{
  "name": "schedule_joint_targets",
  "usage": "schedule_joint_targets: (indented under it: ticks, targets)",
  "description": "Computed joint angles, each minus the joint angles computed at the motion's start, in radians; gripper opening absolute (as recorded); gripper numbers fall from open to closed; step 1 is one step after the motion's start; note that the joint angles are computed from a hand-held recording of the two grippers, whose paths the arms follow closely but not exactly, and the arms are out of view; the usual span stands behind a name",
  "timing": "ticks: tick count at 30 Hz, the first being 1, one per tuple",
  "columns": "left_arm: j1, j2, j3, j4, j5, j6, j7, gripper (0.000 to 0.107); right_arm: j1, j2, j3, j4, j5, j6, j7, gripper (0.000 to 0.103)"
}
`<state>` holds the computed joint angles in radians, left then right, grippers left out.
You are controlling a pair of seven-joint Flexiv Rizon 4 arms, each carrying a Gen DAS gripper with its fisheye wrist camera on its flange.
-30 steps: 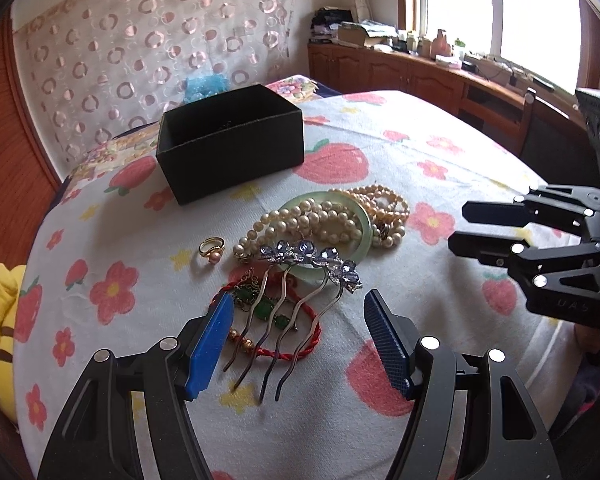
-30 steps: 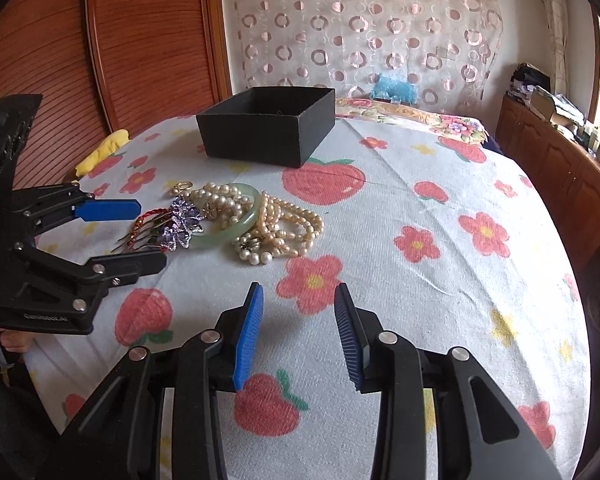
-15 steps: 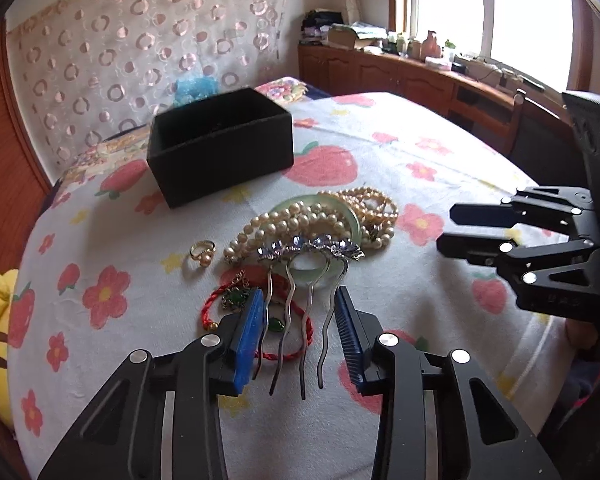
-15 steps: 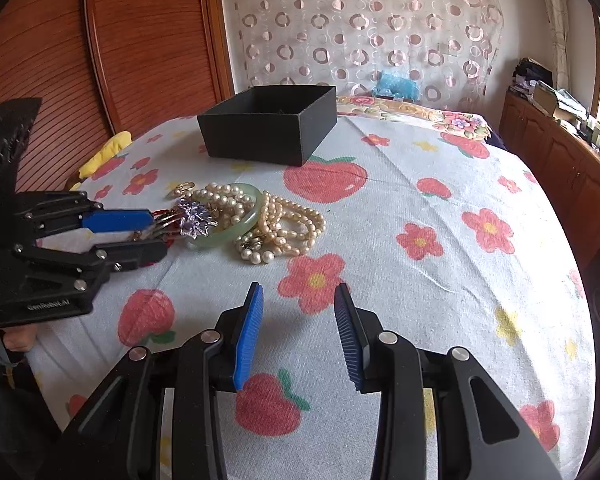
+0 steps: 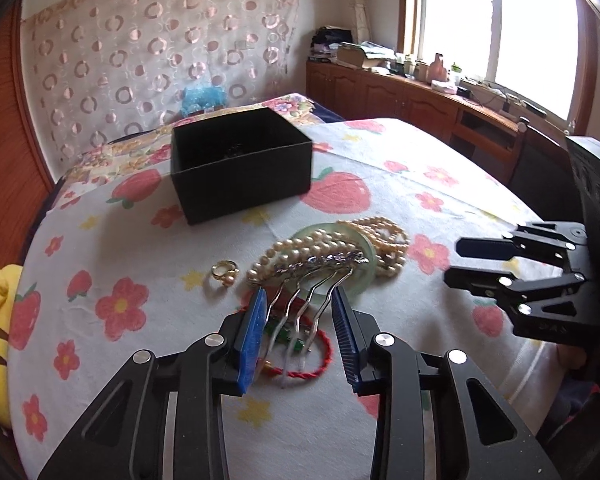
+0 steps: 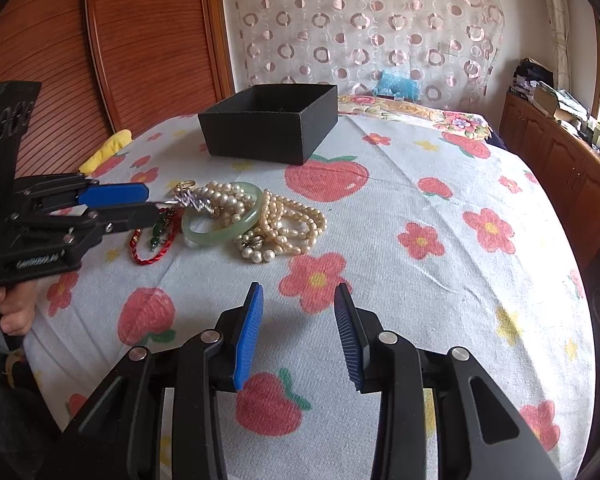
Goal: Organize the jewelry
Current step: 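Grasp the silver rhinestone hairpin with the left tool and lift it, then grasp and lift the pearl necklace with the right tool while the left holds the hairpin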
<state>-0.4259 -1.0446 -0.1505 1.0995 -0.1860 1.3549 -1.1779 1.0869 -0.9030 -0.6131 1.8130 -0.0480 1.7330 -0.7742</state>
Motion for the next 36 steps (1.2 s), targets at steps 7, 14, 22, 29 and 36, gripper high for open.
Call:
schedule_joint_targets:
  ticks: [7,14,22,29,36]
  targets:
    - [0.0,-0.037,0.014,-0.08,-0.002,-0.031,-0.004,0.031,-0.003,-0.001,0.004,-0.003,-0.001,-0.001,0.0,0.039]
    - [0.0,-0.066,0.005,-0.134,-0.001,-0.075,0.018,0.01,-0.007,-0.003,0.01,-0.006,0.0,0.002,-0.001,0.04]
    - [0.028,-0.034,-0.039,-0.056,-0.016,-0.01,0.033,0.001,0.009,-0.007,-0.012,-0.005,-0.012,-0.019,-0.002,0.043]
    - [0.06,0.021,-0.094,0.061,-0.036,0.1,0.064,0.001,-0.022,0.0,0.01,-0.039,-0.062,-0.037,-0.014,0.045]
    - [0.083,0.055,-0.124,0.13,-0.042,0.166,0.084,0.001,-0.094,0.003,0.056,-0.107,-0.13,-0.081,-0.027,0.045]
